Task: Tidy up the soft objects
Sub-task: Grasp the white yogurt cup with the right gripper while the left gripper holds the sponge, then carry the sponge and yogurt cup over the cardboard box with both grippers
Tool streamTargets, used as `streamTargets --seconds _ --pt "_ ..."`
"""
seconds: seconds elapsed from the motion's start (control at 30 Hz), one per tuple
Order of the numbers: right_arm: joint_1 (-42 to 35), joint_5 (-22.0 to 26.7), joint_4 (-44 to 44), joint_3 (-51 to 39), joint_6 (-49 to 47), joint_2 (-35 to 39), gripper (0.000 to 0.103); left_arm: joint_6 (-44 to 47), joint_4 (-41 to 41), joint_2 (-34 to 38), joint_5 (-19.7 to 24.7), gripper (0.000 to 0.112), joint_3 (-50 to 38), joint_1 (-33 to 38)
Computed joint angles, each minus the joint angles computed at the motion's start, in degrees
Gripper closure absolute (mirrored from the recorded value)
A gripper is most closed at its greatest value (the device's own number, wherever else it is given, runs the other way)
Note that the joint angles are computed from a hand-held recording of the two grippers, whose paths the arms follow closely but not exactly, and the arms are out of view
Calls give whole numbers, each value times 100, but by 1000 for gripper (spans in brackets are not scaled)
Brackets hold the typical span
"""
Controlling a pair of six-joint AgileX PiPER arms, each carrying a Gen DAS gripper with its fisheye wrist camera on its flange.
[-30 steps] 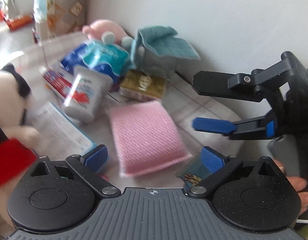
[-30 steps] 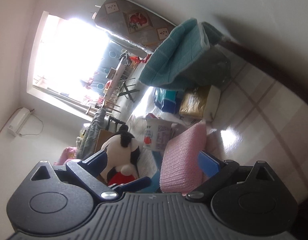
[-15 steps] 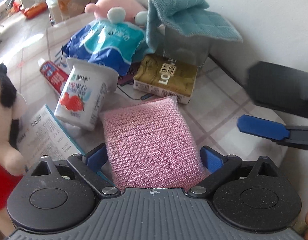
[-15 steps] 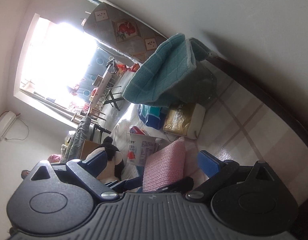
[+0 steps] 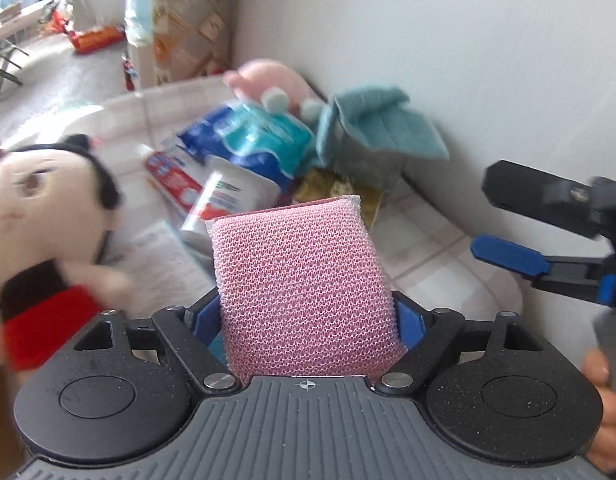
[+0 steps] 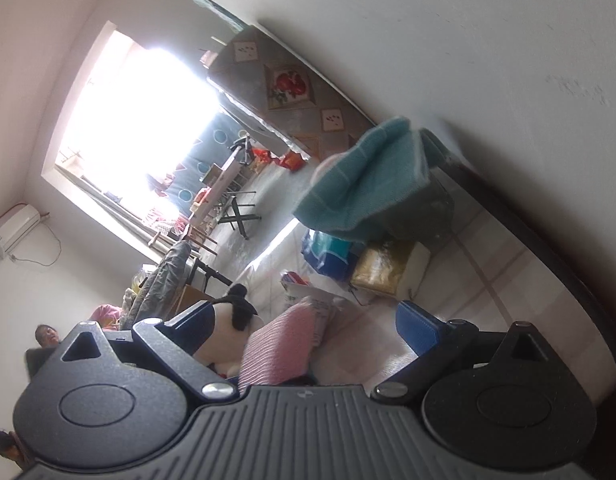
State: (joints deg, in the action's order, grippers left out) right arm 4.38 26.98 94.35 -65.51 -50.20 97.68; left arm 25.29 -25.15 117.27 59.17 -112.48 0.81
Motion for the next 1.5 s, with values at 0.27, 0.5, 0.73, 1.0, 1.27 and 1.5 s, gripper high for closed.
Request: streamTargets --seconds 0.27,0.5,0.73,1.0,1.27,1.5 --pt "352 335 -1321 -1381 1233 951 4 521 -450 -1171 -922 28 1653 679" --pt "857 574 -4060 -3801 4212 2548 9 725 -866 -1339 -1014 28 1992 1207" --pt "1129 1466 -6369 -6408 6989 4048 19 1284 -1484 -1320 -759 28 1988 1580" --pt "1420 1555 -7463 -6900 7985 4269 37 1733 -1900 -1169 -403 28 1959 1896" --pt "1471 303 -7370 -4667 7583 2934 53 2013 -2236 -1349 -216 28 2093 2159" --pt "1492 -94 -7369 -3638 7179 2199 53 2234 -2498 -1752 -151 28 2485 2403"
